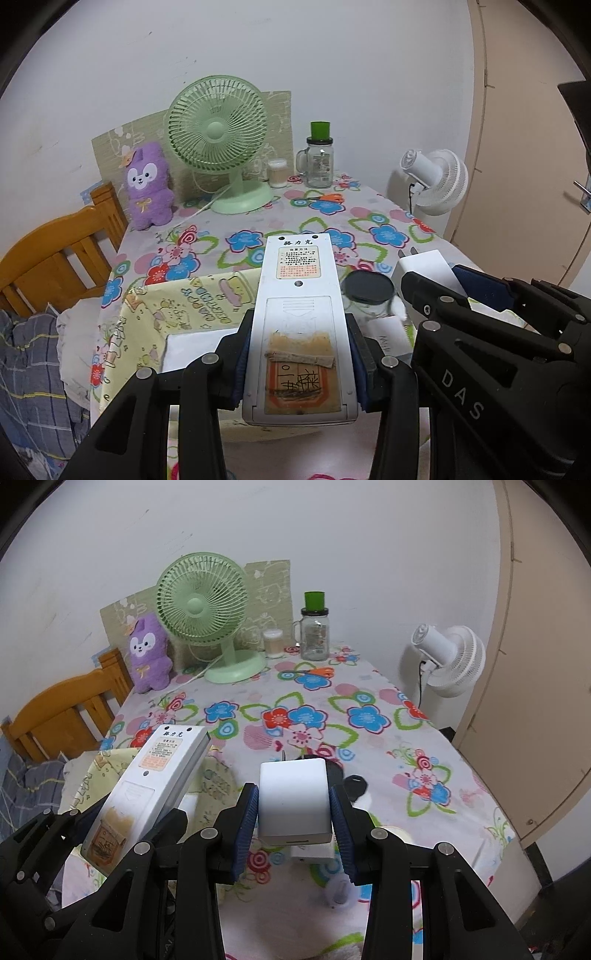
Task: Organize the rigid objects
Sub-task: 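Carry the white remote with left tool while right tool carries the cube charger to the box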
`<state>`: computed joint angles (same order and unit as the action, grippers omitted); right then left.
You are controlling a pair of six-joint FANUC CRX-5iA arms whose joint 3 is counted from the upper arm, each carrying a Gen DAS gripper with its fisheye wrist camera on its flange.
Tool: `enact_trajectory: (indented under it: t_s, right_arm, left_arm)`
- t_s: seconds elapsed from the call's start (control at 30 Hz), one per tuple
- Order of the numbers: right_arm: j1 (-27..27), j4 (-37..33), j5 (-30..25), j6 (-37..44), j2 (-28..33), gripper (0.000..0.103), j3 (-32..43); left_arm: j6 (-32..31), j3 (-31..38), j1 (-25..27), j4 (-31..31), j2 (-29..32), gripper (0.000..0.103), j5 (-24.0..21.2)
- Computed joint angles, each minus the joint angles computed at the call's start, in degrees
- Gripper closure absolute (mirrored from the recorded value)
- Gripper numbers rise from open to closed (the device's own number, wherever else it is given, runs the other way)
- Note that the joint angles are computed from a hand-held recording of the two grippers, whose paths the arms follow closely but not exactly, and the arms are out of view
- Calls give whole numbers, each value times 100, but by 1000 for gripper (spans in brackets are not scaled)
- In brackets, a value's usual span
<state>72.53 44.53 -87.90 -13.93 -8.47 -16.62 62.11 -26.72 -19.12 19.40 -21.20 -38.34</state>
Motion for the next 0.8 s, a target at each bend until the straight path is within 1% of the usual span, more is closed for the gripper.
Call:
enact_trajectory:
  t_s: [0.23, 0.4, 0.53, 0.8]
  right_arm:
    - [-230, -62, 304, 229, 300, 60, 240]
    - [-375, -84, 513, 431, 514, 60, 428]
    - [-485, -117, 666, 559, 651, 60, 544]
    - [-689, -245, 951, 847, 919, 60, 760]
  left_arm:
    - [-460, -109, 340, 410, 79, 58, -31]
    - [-684, -146, 536, 587, 133, 58, -33]
    - [-808, -146, 667, 679, 216, 58, -22]
    - [-814, -93, 847, 629, 391, 58, -28]
